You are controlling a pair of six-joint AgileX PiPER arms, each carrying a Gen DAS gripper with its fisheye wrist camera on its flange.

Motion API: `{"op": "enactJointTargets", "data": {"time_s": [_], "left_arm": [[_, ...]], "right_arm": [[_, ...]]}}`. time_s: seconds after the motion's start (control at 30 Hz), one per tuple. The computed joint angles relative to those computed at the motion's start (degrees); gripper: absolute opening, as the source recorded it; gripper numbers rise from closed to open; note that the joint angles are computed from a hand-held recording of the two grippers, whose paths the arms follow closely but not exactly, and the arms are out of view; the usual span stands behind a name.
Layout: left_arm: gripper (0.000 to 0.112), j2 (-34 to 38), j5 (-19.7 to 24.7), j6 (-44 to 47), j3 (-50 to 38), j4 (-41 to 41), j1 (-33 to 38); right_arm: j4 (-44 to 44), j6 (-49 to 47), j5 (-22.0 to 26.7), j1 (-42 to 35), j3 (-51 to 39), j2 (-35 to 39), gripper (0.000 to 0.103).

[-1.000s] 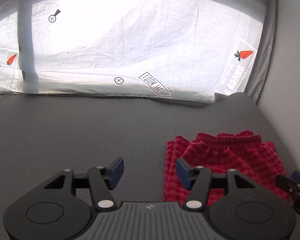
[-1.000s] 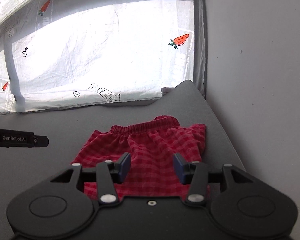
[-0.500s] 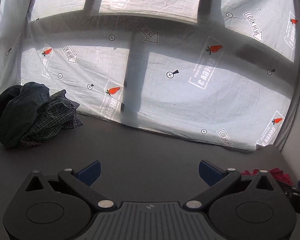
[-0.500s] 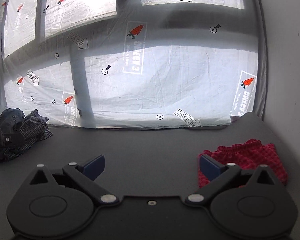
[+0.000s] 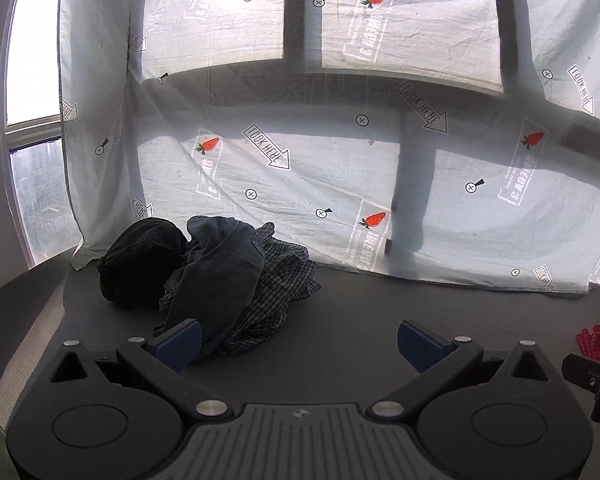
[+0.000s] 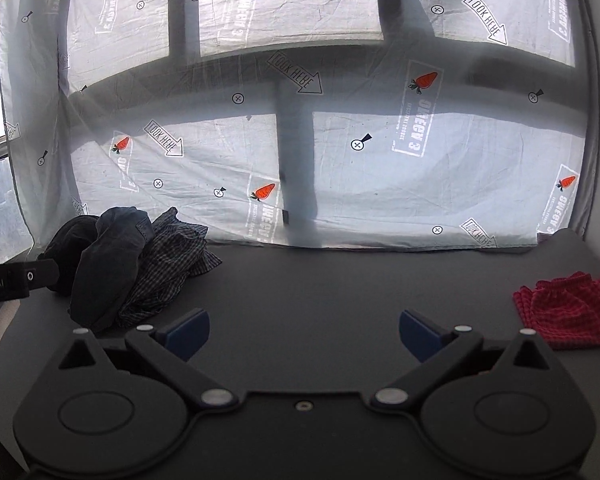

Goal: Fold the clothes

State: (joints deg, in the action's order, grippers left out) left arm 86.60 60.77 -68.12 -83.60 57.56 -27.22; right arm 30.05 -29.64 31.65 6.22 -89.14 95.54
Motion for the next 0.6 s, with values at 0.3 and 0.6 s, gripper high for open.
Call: {"op": "enactJointTargets", "data": {"time_s": [0.3, 0.6], "left_arm": [[0.103, -4.29, 2.16, 25.41, -4.99, -21.95, 16.97], [0.103, -3.11, 7.64, 61.12, -10.87, -49.49, 39.84]], "right_arm": [[-29.30, 34.76, 16.61, 17.94, -21.38, 9.22, 0.102], [-51.02, 55.73, 36.38, 34.12, -37.14, 14.25, 0.102]]}}
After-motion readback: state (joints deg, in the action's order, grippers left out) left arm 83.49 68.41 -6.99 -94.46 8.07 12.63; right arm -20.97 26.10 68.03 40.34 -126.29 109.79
